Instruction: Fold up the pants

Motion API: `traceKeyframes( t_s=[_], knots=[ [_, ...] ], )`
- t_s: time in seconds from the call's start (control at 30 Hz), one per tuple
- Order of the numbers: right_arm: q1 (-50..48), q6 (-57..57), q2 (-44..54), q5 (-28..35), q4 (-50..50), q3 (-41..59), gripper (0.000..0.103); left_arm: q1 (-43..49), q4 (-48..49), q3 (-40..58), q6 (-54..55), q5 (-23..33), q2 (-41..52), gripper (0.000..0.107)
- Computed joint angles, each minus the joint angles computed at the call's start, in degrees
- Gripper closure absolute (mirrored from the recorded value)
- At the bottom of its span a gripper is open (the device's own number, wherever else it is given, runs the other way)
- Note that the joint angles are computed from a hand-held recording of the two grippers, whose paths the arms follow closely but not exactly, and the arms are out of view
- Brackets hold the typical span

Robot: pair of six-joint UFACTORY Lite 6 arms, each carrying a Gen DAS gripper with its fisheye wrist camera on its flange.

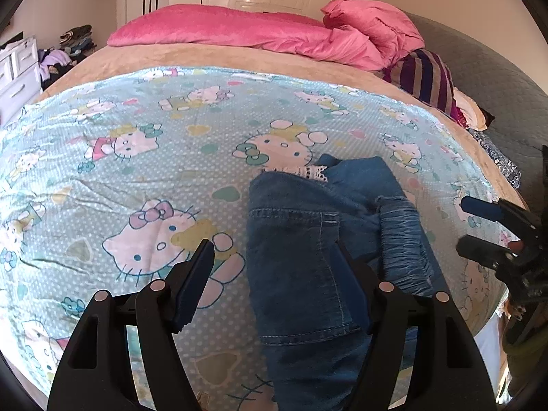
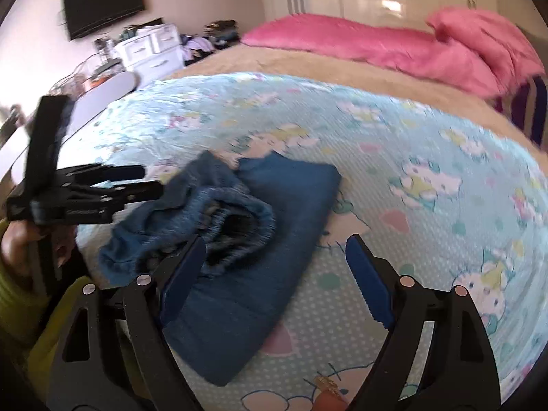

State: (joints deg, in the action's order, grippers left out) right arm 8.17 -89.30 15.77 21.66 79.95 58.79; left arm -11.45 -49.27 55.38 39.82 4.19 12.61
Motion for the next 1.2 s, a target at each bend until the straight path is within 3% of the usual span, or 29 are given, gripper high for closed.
traceKeyframes(
  t_s=[0.07, 0.33, 0.43, 0.73, 0.8, 0.83, 0.87, 0.9, 0.93, 1.0, 1.07, 1.2],
  knots=[
    [-0.3, 2.3, 2.1, 0.5, -1.2, 1.5, 0.026, 0.2, -0.4, 0.2, 0.4, 0.2, 0.8, 0.038],
    [-0.2, 13.7, 12.9, 4.5, -9.6, 9.2, 0.026, 1.8, -17.7, 2.3, 16.6, 3.0, 6.0, 0.038],
    [-0.3, 12.1, 14.5, 5.0, -7.5, 9.4, 0.027, 2.1, -22.9, 2.3, 21.5, 3.4, 7.2, 0.038],
    [-0.2, 11.4, 13.2, 4.8, -7.2, 8.1, 0.028, 1.0, -24.2, 2.3, 22.6, 1.8, 7.6, 0.038],
    [-0.5, 11.3, 13.1, 5.5, -7.5, 8.2, 0.034, 1.1, -23.8, 2.2, 22.2, 2.0, 7.4, 0.038],
    [-0.3, 11.4, 13.0, 5.9, -7.7, 8.3, 0.041, 1.1, -23.3, 2.1, 21.8, 2.1, 7.2, 0.038],
    [-0.3, 11.3, 13.1, 6.6, -8.0, 8.5, 0.057, 1.1, -23.5, 2.0, 22.0, 2.1, 7.2, 0.038],
    [0.0, 11.5, 13.0, 6.8, -8.6, 8.7, 0.066, 0.9, -25.1, 1.7, 23.6, 1.9, 6.8, 0.041],
    [0.6, 11.6, 12.7, 6.4, -8.9, 8.6, 0.074, 0.8, -27.9, 0.9, 26.6, 2.6, 5.9, 0.055],
    [1.5, 11.2, 11.8, 5.1, -8.9, 8.0, 0.075, 0.2, -29.3, 0.3, 28.5, 3.2, 5.1, 0.065],
    [1.8, 11.2, 11.5, 4.6, -8.7, 7.7, 0.075, -1.4, -25.4, -0.2, 24.6, 0.7, 4.3, 0.064],
    [1.5, 12.2, 11.2, 4.7, -9.0, 7.3, 0.072, -0.9, -27.0, -0.9, 25.7, 1.4, 3.5, 0.064]
  ],
)
